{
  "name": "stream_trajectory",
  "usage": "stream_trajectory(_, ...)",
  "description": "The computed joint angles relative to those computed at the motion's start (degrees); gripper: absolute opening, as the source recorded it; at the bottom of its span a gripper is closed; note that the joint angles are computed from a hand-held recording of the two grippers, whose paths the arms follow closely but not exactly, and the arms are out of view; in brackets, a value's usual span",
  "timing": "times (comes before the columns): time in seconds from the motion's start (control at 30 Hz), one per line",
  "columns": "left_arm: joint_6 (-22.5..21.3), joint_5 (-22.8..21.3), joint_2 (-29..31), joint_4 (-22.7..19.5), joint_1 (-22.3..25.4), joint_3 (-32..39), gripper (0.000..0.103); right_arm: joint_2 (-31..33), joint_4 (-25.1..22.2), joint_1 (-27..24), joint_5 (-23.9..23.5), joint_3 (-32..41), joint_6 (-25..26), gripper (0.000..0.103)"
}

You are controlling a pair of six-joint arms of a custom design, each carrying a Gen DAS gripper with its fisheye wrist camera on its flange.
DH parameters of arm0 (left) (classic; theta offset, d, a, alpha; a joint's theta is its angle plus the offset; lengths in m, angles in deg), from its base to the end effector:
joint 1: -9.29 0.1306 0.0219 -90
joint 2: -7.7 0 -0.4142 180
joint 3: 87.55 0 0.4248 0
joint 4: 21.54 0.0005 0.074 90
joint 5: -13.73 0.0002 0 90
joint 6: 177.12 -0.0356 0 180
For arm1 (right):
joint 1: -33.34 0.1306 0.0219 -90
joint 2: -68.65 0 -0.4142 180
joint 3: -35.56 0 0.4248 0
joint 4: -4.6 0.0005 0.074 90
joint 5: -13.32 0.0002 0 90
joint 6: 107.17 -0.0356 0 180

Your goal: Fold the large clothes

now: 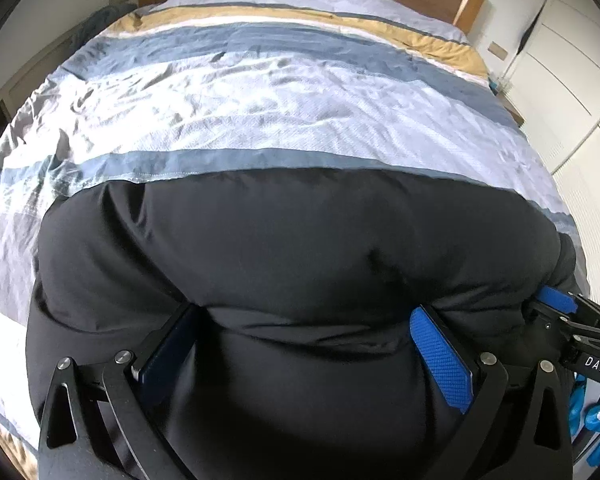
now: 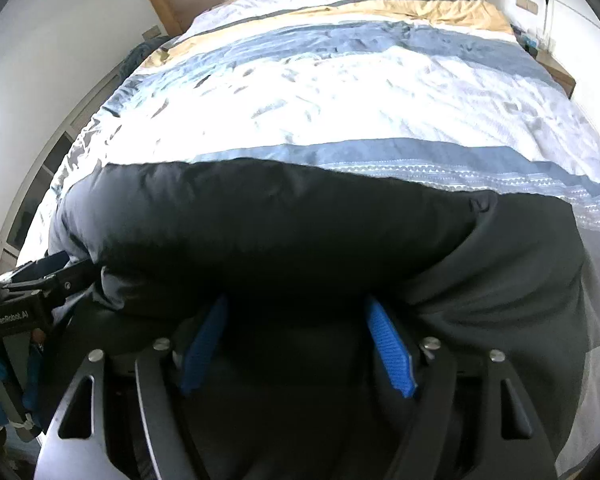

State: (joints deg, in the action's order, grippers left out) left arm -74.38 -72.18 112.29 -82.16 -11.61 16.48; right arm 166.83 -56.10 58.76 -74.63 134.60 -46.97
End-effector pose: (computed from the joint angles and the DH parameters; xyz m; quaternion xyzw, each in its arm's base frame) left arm 0.5628 -0.2182 0.4312 0.0777 0.9648 -0.1050 0.2281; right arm 0.5070 0.2390 0.4521 0.0415 0.9645 0.1052 0.2385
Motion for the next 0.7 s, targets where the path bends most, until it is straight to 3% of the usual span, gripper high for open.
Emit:
stream_trajectory(0.47, 0.0, -0.1, 2.4, -2.5, 4.9, 1.8, 0.103, -0.6, 0.0, -7.8, -0.4, -3.2, -1.9, 0.071)
stream_trajectory(0.7, 1.5, -10.0, 2.5, -5.8, 7.5, 2.6, 0.103, -1.0, -5.7, -11.7, 2.4, -3.9, -2.1, 0.071)
